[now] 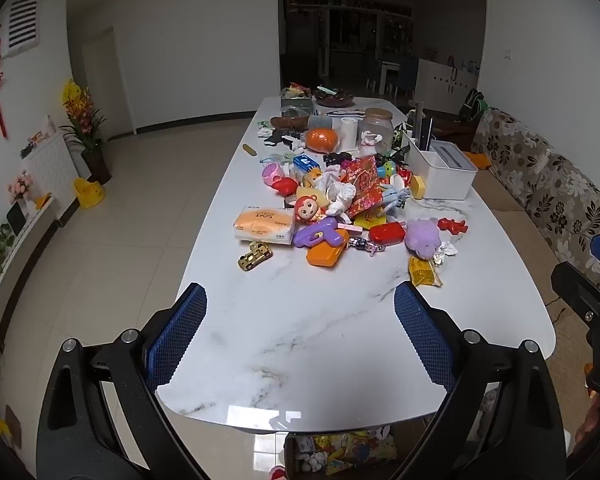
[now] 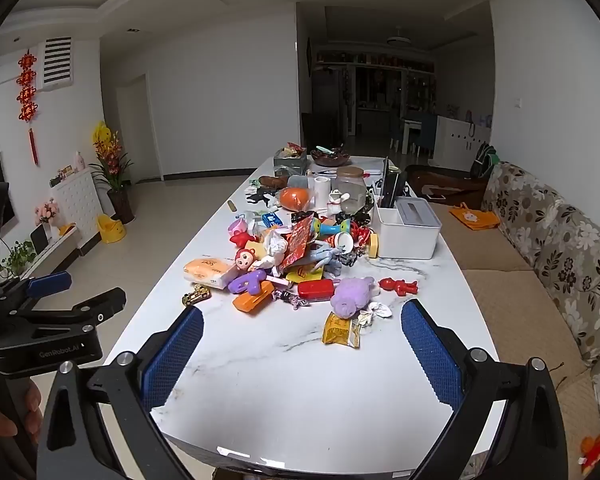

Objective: Collect trash

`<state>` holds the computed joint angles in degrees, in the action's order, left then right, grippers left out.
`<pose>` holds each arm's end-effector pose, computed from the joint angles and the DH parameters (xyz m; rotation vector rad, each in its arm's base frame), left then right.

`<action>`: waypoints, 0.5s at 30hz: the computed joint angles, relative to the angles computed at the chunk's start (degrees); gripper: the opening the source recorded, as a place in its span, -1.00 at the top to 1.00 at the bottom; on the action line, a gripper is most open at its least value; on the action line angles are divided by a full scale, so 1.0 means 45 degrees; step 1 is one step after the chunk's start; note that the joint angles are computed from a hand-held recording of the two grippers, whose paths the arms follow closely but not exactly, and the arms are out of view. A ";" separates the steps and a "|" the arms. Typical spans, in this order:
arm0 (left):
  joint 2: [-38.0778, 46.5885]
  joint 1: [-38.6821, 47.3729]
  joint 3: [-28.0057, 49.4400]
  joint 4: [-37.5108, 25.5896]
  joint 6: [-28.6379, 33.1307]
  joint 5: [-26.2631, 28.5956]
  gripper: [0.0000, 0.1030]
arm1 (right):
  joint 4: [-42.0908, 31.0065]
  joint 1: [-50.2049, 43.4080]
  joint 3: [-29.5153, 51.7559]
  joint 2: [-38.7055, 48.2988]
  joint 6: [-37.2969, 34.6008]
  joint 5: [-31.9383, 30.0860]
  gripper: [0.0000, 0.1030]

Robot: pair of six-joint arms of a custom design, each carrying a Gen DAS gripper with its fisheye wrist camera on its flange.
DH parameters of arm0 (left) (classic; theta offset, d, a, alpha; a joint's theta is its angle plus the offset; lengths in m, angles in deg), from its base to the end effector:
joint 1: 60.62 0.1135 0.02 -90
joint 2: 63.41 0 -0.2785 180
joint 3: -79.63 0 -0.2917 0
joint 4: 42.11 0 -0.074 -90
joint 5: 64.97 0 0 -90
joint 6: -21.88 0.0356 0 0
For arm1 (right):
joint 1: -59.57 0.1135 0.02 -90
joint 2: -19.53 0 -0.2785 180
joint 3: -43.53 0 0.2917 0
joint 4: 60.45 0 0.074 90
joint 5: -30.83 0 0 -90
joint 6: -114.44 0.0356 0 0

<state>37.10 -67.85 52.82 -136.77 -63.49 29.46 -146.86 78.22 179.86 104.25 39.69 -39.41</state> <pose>0.3261 -0.0441 0.5461 0.2774 2.2866 -0.1123 0.2538 0.0730 0.5581 0.1306 2.1340 -0.0302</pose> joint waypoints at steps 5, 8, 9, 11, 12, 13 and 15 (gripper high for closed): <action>0.0076 0.0016 0.0146 -0.0190 0.0065 0.0066 -0.80 | -0.0009 -0.0026 -0.0017 -0.0029 -0.0071 0.0012 -0.90; -0.0319 0.0018 -0.0573 0.0130 0.0094 0.0036 -0.80 | -0.0023 -0.0036 0.0015 -0.0013 -0.0066 -0.0005 -0.90; -0.0386 0.0036 -0.0689 0.0178 0.0098 0.0045 -0.80 | -0.0026 -0.0029 0.0033 -0.0001 -0.0075 -0.0004 -0.90; -0.0549 0.0084 -0.0966 0.0293 0.0108 0.0073 -0.80 | 0.0043 -0.0062 -0.0061 -0.0073 -0.0073 -0.0035 -0.90; -0.0631 0.0110 -0.1104 0.0344 0.0117 0.0089 -0.80 | 0.0024 -0.0057 -0.0013 -0.0040 -0.0082 -0.0031 -0.90; -0.0712 0.0137 -0.1238 0.0386 0.0126 0.0102 -0.80 | 0.0006 -0.0057 0.0034 -0.0007 -0.0093 -0.0030 -0.90; -0.0912 0.0200 -0.1551 0.0508 0.0161 0.0134 -0.80 | 0.0010 0.0002 0.0062 0.0010 -0.0029 0.0048 -0.90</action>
